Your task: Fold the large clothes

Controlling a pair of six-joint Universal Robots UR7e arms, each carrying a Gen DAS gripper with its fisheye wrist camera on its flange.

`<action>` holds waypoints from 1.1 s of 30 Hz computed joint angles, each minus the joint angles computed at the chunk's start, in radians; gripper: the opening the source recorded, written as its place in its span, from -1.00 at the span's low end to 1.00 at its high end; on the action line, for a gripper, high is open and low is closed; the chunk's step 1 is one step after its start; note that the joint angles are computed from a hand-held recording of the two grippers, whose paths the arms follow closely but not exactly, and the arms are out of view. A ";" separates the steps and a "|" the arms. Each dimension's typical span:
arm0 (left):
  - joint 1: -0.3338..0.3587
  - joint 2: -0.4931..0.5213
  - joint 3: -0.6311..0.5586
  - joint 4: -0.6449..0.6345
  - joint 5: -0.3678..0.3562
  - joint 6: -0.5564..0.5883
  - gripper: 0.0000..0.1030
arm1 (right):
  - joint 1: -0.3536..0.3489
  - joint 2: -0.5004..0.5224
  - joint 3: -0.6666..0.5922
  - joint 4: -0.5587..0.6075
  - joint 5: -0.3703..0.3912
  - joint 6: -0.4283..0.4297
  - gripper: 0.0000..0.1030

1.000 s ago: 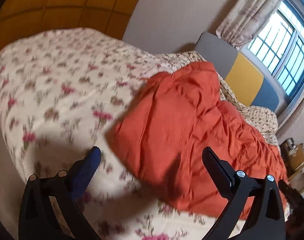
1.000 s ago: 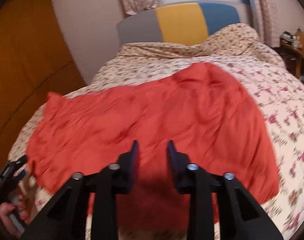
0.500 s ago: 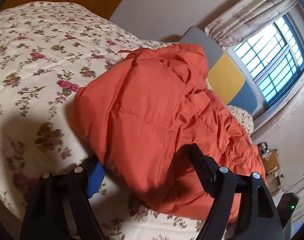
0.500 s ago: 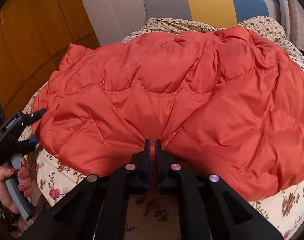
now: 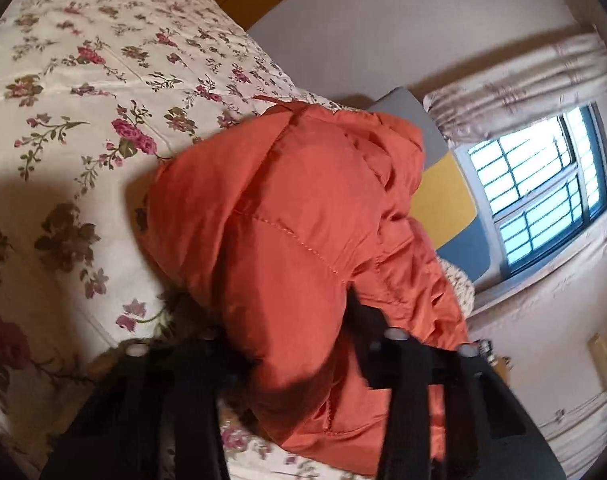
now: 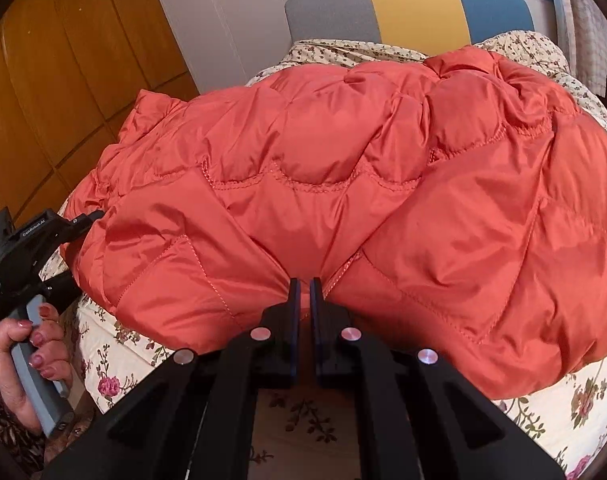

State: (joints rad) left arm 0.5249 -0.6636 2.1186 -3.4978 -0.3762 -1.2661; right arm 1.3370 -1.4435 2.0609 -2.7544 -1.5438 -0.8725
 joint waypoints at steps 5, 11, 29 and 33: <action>-0.043 -0.002 -0.074 0.099 0.092 0.136 -0.61 | -0.009 -0.006 -0.006 0.021 0.014 0.008 -0.94; -0.097 0.090 -0.250 -0.018 0.138 0.589 -0.61 | -0.026 -0.014 -0.032 0.079 0.037 0.032 -0.94; -0.105 0.223 -0.541 0.120 0.080 1.004 -0.61 | -0.076 -0.101 -0.142 -0.020 -0.058 0.092 -0.82; -0.103 0.248 -0.578 0.102 0.045 1.057 -0.61 | -0.119 -0.090 -0.170 0.017 -0.069 0.121 -0.88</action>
State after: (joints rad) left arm 0.4223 -0.4153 1.5402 -3.3958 -0.3316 -0.2087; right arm 1.2181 -1.5332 1.8909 -2.7374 -1.6125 -0.7516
